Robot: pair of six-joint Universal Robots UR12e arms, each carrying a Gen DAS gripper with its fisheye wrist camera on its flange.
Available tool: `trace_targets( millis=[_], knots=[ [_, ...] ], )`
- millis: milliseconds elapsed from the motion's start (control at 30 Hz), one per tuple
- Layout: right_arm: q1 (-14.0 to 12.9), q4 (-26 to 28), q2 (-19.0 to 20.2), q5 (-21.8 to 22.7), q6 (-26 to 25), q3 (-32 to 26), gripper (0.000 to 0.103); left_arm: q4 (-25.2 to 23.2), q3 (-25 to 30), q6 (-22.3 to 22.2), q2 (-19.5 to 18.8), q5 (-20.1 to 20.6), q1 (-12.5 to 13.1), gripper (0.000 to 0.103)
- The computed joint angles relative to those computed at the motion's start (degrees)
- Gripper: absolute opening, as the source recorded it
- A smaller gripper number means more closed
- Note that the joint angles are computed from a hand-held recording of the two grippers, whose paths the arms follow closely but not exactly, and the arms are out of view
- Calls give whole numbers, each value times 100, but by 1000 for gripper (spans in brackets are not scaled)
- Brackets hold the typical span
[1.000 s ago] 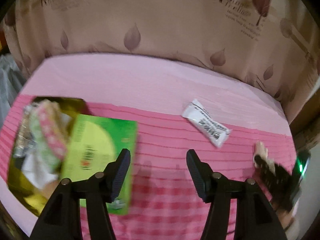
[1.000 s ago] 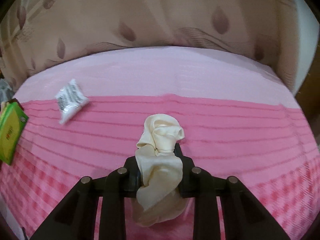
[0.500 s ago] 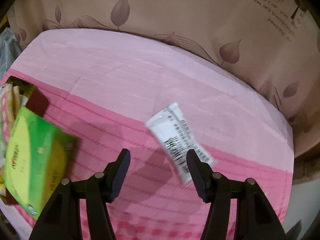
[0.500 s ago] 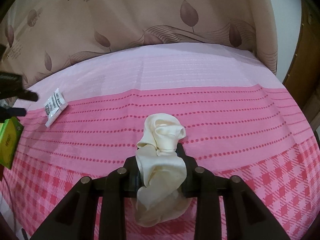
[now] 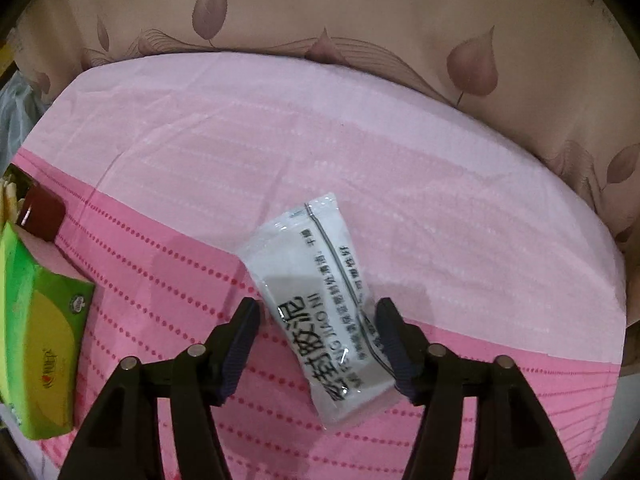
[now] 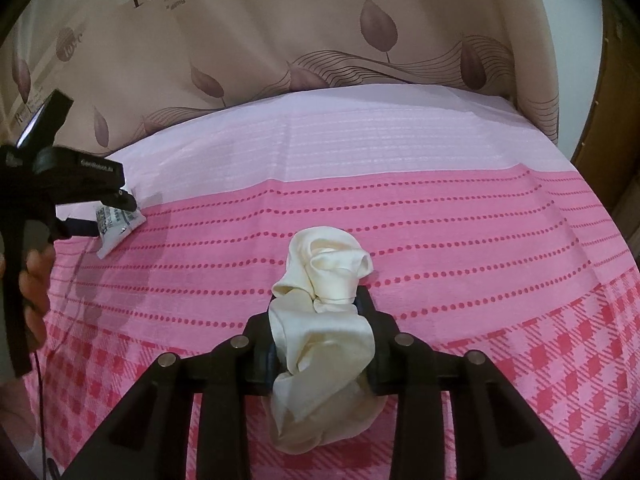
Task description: Organize soft objects
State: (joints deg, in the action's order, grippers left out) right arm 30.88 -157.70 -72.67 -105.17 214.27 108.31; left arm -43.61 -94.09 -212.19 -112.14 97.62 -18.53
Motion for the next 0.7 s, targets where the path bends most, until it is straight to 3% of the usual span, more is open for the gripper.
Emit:
trace_targets(
  millis=[100,300,367,433,700],
  knots=[
    [-3,-7,3,8,0,0,32,248,-195,117,94,-375,133,64],
    [1,-1,3,-1,0,-3,32,521,-440,908,223,-797,285,62],
    [3,3,5,-4,2,-7,32,599,-508,1105,258,-823,297,58],
    [3,8,2,-6,-1,-7,32,670,-580,1352,304,-890,318,44],
    [3,16,2,-12,-4,-12,32,726,-750,2185,425,-1349,449,41]
  ],
)
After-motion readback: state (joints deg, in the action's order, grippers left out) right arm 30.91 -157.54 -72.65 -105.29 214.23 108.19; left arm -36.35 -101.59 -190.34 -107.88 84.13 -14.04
